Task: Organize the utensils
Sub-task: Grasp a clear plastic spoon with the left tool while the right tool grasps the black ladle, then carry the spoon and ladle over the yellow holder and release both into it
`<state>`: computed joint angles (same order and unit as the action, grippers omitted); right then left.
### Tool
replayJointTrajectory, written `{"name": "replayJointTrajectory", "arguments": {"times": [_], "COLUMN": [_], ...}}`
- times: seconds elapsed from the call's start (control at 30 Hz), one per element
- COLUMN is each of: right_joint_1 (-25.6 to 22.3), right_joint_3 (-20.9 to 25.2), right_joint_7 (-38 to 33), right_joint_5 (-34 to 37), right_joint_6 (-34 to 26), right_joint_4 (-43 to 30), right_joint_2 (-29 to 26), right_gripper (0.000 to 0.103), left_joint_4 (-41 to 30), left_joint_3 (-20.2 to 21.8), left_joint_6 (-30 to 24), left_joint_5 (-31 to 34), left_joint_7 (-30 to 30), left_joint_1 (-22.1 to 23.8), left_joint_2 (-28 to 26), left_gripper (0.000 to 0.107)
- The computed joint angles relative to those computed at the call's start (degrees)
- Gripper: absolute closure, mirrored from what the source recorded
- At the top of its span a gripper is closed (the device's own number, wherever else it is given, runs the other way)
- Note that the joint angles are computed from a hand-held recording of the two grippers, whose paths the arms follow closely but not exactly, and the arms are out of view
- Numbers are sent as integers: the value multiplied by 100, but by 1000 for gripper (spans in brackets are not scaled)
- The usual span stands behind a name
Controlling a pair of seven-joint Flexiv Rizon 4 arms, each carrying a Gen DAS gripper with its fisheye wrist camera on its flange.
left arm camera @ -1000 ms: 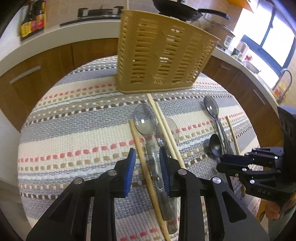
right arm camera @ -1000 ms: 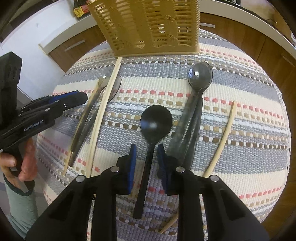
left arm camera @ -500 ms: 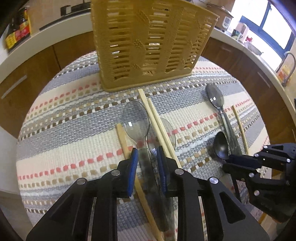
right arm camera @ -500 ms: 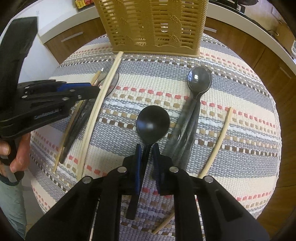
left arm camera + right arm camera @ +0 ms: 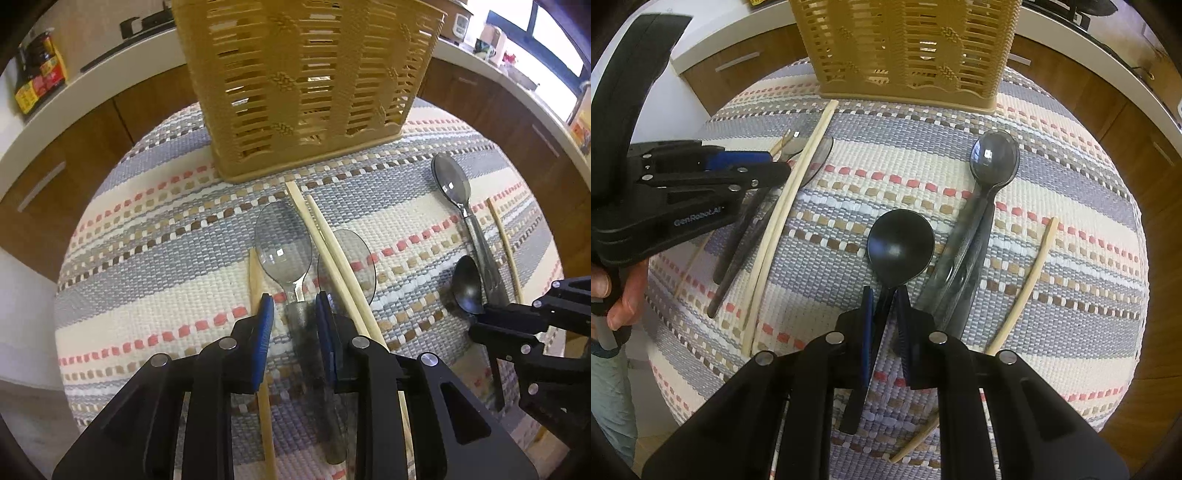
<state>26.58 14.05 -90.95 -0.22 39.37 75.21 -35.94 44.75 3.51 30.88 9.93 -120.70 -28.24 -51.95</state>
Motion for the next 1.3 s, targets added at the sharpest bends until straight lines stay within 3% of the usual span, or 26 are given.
{"name": "replayJointTrajectory", "arguments": {"times": [0.07, 0.13, 0.27, 0.53, 0.8, 0.93, 1.13, 1.3], "right_joint_1": [12, -11, -61, -346, -496, -516, -558, -494], "right_joint_3": [19, 32, 59, 292, 433, 461, 588, 584], "right_joint_7": [28, -27, -119, -576, -1071, -1099, -1112, -980], "right_joint_5": [30, 83, 212, 849, 1196, 1266, 1406, 1410], "right_joint_6": [-242, -370, -438, 226, 1524, 2168, 2458, 2373], "right_joint_4": [-218, -362, -503, -295, -261, -520, -1522, -2767], "right_joint_2": [-92, -178, -250, -11, 223, 114, -359, -1064], "right_gripper": [92, 92, 98, 98, 98, 98, 98, 98], "left_joint_4": [-198, -363, -212, 1197, 1447, 1101, 268, -808], "left_joint_3": [44, 110, 128, 267, 745, 1005, 1226, 1333], "left_joint_6": [-185, -348, -206, 1479, 2730, 3038, 3545, 3398], "left_joint_5": [42, 149, 249, 644, 1543, 1913, 2127, 1987], "left_joint_7": [12, 31, -131, -965, -1933, -2469, -3011, -3094], "left_joint_1": [-40, -117, -167, -303, -602, -664, -500, -249], "left_joint_2": [-84, -146, -71, 788, 1274, 1229, 873, 262], "left_gripper": [85, 95, 97, 97, 97, 97, 97, 97]}}
